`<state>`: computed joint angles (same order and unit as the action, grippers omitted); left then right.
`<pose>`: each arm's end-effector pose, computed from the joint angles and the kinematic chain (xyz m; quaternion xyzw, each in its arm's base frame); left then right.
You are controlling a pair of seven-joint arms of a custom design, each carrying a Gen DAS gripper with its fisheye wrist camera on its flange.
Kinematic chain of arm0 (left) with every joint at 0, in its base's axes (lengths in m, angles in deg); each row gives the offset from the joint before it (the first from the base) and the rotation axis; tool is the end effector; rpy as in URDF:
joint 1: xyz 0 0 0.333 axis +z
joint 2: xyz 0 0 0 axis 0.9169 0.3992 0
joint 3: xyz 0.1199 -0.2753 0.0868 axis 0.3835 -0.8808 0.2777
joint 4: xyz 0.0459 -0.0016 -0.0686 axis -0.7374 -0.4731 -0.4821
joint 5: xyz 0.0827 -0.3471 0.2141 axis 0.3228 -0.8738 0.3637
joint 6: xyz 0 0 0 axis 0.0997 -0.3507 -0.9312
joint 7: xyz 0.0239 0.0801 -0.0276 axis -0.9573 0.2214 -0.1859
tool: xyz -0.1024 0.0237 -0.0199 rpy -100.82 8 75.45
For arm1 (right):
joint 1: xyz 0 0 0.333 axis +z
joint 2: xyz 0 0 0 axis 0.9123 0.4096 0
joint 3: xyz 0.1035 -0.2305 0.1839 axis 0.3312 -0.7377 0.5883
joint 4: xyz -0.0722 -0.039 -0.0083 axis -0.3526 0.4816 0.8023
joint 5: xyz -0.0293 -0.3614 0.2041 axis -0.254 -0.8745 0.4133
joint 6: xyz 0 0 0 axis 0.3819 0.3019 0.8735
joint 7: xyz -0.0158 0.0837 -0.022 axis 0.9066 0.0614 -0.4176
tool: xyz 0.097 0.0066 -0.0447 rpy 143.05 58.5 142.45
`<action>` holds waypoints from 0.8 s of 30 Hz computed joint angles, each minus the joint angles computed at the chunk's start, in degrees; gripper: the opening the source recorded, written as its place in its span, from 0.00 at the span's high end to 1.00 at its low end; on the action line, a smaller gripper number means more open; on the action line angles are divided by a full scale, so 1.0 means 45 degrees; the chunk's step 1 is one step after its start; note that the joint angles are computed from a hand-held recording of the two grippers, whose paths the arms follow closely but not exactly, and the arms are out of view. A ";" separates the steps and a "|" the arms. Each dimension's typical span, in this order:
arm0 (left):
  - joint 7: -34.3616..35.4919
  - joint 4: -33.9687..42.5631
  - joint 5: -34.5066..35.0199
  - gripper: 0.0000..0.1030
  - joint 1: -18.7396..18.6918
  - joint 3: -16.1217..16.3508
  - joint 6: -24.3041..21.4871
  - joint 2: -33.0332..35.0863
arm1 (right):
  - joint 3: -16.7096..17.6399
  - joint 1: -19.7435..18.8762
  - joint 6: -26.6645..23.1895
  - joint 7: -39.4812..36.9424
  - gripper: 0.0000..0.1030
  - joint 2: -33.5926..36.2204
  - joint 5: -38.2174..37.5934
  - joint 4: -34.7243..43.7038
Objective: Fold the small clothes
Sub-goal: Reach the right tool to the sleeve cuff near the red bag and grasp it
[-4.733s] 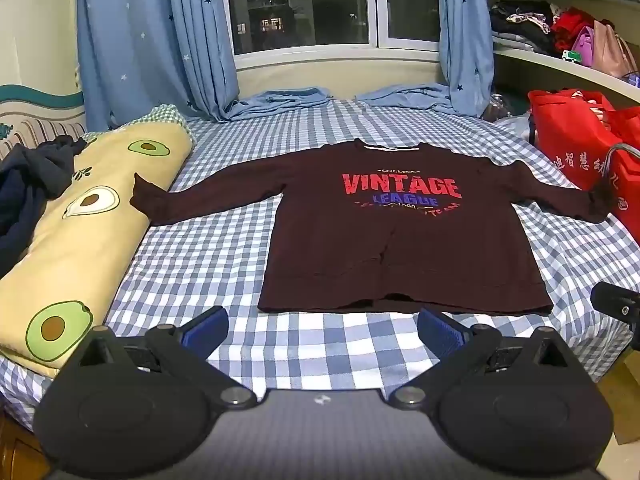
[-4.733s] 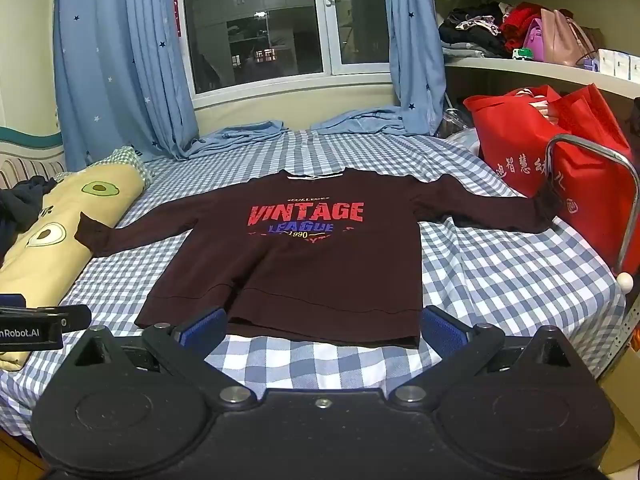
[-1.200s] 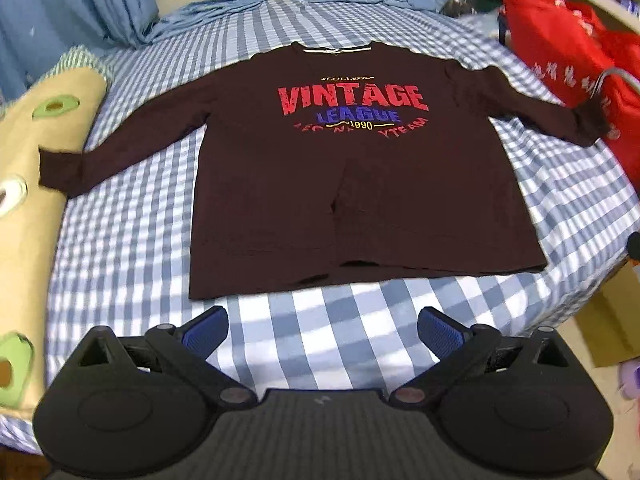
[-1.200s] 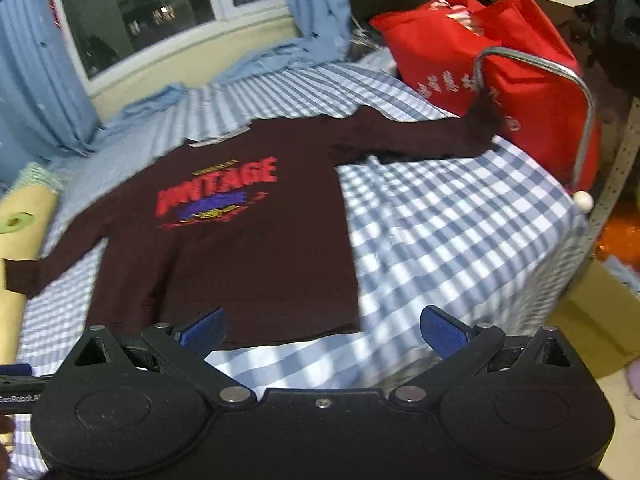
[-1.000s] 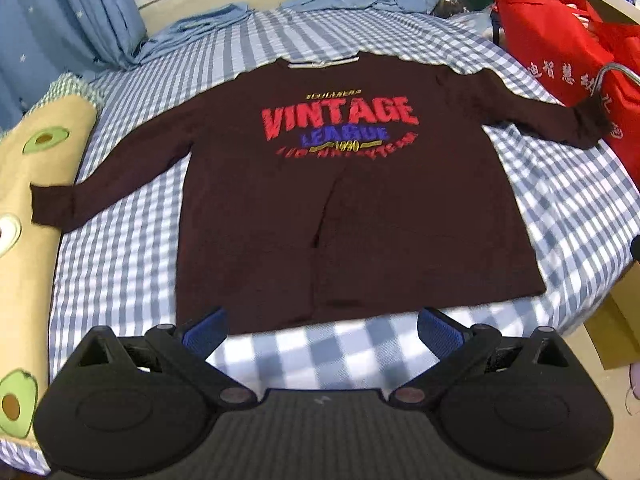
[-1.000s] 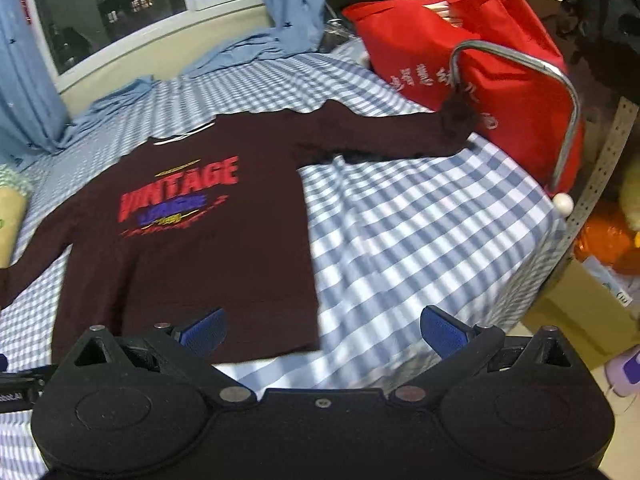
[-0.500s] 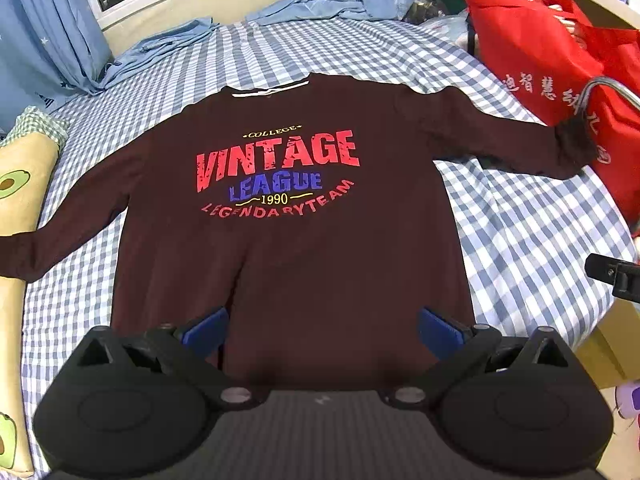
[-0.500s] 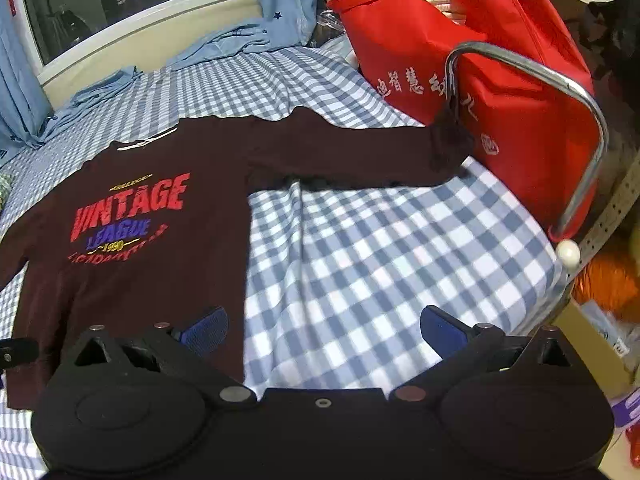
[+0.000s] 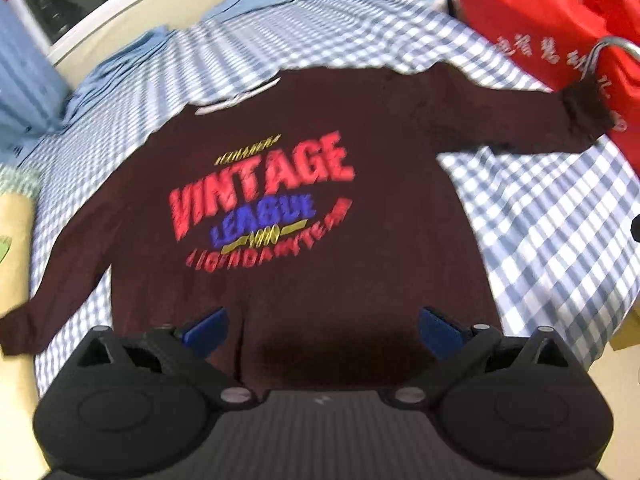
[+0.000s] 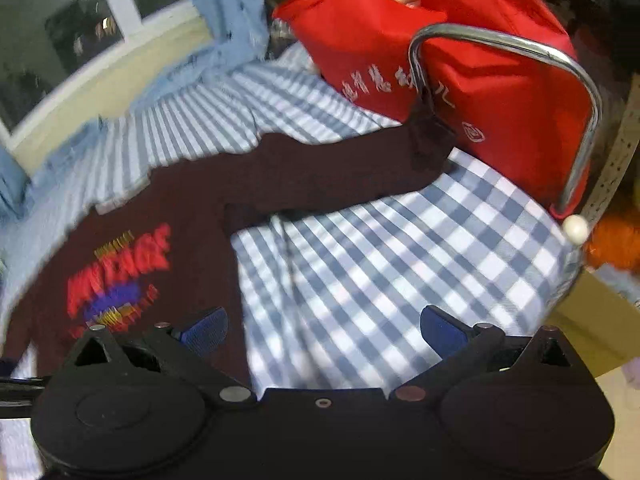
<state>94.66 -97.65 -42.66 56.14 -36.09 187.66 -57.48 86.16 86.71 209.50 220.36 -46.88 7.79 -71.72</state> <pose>0.6803 -0.1855 0.5024 -0.5759 0.7839 -0.1217 0.1973 0.5934 0.2747 0.4854 -0.4899 0.7989 -0.2102 0.2784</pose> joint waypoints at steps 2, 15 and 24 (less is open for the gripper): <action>0.0494 0.0658 -0.0113 0.01 0.0078 -0.0033 0.0229 0.0534 | -0.0248 0.0007 0.1488 0.1598 0.00 -0.0160 -0.1114 -0.0456; 0.1848 0.5241 -0.1166 0.01 -0.0108 0.0266 -0.1382 0.3818 | -0.0300 0.0283 -0.0322 0.5844 0.00 0.0452 -0.5549 0.0699; 0.0313 0.7433 -0.1619 0.01 -0.0247 0.0527 -0.2466 0.5435 | -0.1322 0.0004 -0.1346 0.5583 0.00 0.2411 -0.6205 0.2673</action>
